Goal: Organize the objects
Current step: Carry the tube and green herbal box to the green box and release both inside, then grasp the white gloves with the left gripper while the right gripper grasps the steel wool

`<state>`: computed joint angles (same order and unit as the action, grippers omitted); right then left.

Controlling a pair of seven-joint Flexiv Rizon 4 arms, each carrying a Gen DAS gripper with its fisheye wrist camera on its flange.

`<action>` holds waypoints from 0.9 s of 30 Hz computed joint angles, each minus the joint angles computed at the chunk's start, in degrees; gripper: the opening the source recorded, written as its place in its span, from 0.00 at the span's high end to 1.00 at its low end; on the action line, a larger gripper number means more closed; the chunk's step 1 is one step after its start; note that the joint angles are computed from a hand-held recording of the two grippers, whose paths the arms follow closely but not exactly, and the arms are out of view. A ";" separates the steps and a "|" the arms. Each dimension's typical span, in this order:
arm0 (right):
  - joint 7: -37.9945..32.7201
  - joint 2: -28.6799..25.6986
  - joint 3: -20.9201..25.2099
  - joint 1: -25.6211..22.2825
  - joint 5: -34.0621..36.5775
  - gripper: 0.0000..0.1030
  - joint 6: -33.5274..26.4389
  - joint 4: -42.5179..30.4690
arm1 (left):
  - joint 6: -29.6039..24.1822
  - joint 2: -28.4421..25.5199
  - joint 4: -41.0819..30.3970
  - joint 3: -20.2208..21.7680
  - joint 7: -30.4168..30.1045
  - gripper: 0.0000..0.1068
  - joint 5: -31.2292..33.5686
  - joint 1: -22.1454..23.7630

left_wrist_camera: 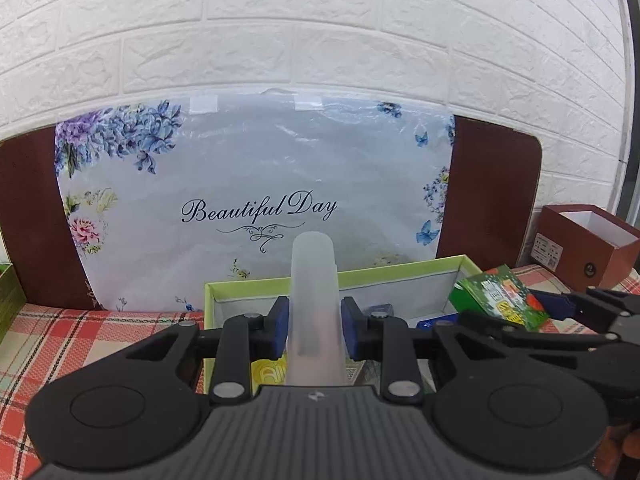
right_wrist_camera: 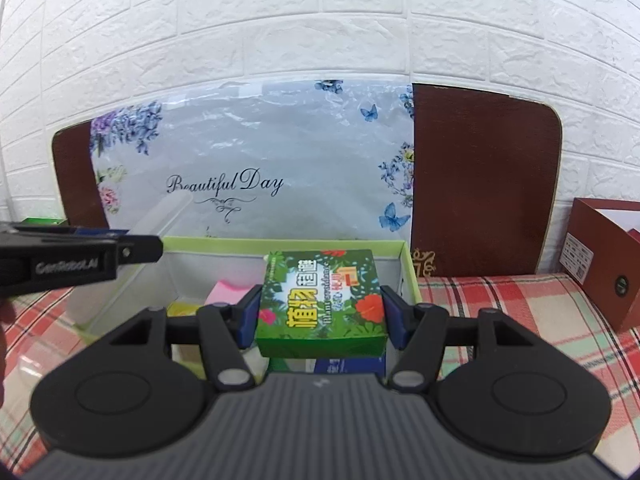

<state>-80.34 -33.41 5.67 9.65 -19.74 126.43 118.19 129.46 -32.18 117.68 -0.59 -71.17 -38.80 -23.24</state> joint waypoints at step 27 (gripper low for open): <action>-14.62 3.47 -0.31 -0.82 3.57 0.00 25.24 17.14 | 20.71 8.55 22.52 -4.86 -16.01 0.12 -3.70 -4.18</action>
